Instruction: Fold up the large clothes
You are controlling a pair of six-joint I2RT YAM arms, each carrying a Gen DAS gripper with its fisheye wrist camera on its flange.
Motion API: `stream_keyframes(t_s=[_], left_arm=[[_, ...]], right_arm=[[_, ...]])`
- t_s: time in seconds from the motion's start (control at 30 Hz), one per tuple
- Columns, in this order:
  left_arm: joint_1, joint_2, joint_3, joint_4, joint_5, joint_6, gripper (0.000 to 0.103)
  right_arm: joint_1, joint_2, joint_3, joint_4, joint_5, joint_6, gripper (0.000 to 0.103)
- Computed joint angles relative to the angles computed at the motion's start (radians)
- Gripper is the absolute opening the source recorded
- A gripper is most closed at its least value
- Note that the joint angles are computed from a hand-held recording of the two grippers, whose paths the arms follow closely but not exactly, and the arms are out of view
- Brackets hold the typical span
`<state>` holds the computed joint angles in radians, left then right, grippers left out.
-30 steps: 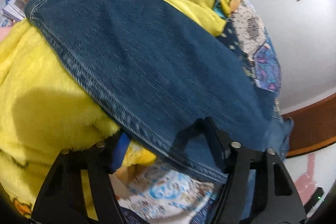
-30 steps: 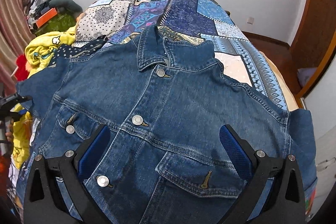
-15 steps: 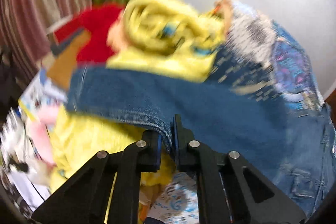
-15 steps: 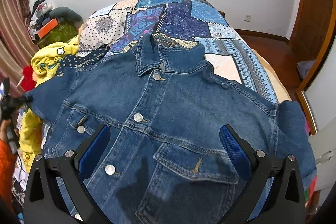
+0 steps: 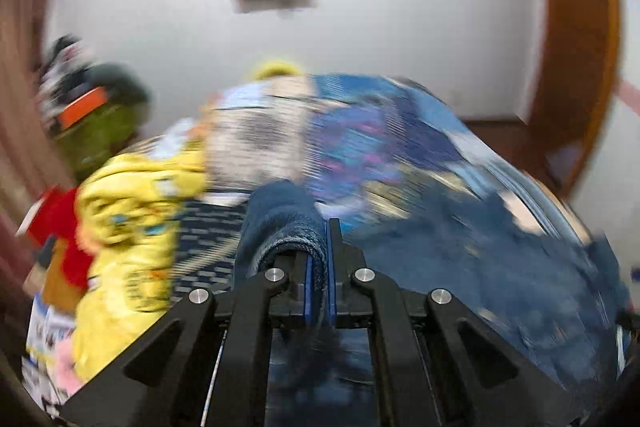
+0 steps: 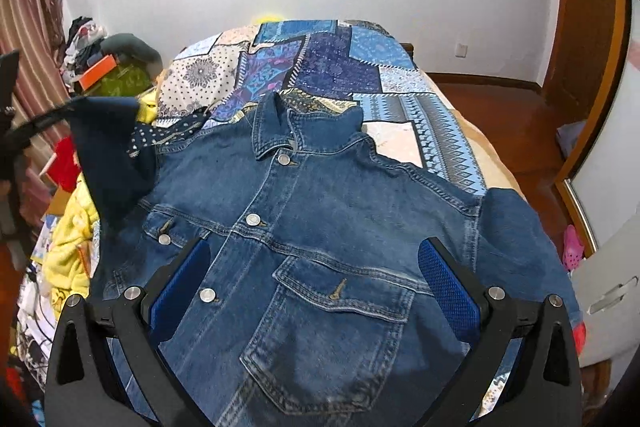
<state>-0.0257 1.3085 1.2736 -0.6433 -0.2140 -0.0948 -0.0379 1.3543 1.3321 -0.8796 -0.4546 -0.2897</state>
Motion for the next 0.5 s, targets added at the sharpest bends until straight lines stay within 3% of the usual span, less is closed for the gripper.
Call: stream_keyframes(t_s=[0.13, 0.33, 0.5], left_arm=[[-0.198, 0.076, -0.023, -0.01, -0.067, -0.01, 0.005], [-0.299, 0.199, -0.088, -0.027, 0.028, -0.108, 0.005], [-0.299, 0.206, -0.132, -0.058, 0.114, -0.178, 0.008]], right_arm=[[-0.057, -0.013, 0.002, -0.018, -0.039, -0.039, 0.103], [-0.159, -0.021, 0.008, -0.048, -0.12, -0.084, 0.103], [-0.191, -0.01, 0.005, -0.06, -0.132, -0.086, 0.103]])
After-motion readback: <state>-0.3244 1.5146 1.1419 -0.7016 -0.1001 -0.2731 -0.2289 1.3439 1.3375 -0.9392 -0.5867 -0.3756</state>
